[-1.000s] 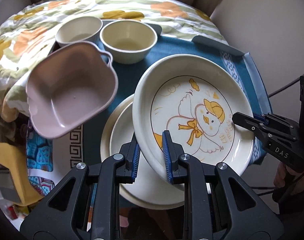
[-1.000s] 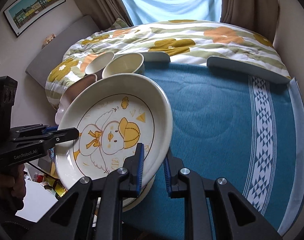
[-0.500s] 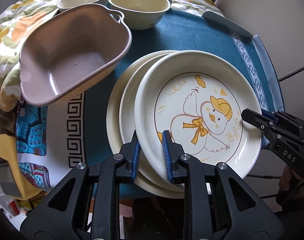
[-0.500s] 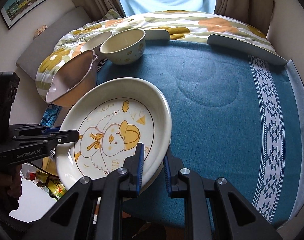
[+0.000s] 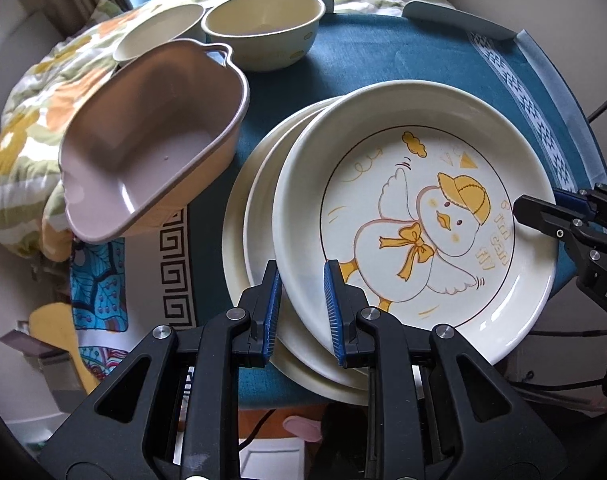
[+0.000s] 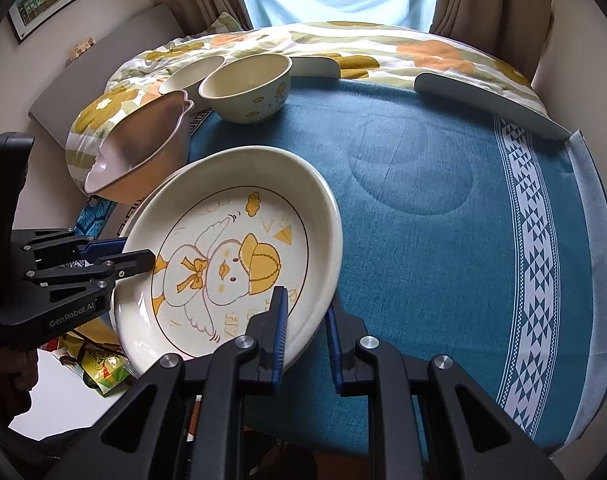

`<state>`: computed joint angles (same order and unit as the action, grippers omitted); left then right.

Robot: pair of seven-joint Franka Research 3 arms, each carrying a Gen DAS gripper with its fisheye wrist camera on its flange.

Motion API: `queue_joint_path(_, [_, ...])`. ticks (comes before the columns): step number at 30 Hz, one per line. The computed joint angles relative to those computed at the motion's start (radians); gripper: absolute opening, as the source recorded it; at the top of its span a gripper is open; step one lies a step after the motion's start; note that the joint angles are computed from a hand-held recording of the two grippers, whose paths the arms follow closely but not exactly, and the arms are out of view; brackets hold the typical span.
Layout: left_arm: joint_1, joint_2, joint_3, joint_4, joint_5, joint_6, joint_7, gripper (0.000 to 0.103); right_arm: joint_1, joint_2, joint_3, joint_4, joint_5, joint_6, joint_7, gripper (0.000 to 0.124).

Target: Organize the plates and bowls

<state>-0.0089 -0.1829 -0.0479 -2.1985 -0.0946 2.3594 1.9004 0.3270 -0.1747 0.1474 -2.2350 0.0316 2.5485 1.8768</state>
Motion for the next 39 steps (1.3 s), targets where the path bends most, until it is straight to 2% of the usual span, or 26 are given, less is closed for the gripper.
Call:
queue_joint_path(10, [-0.002, -0.026, -0.039, -0.051, 0.197, 0.092, -0.112, 0.020, 0.001, 0.016, -0.007, 0.023, -0.005, -0.015, -0.046, 0.017])
queue_joint_path(14, [0.002, -0.041, -0.062, -0.076, 0.324, 0.125, -0.175, 0.020, 0.003, 0.028, -0.008, 0.031, -0.001, -0.013, -0.061, 0.017])
queue_joint_path(25, [-0.008, -0.052, -0.060, -0.090, 0.398, 0.129, -0.227, 0.020, 0.007, 0.051, -0.014, 0.047, 0.010, -0.013, -0.090, 0.017])
queue_joint_path(29, [0.010, -0.061, -0.084, -0.110, 0.524, 0.152, -0.298, 0.019, 0.006, 0.065, -0.011, 0.059, -0.022, -0.024, -0.080, 0.017])
queue_joint_path(39, [-0.010, -0.050, -0.054, -0.085, 0.452, 0.123, -0.265, 0.019, 0.012, 0.071, -0.021, 0.066, 0.006, -0.024, -0.107, 0.017])
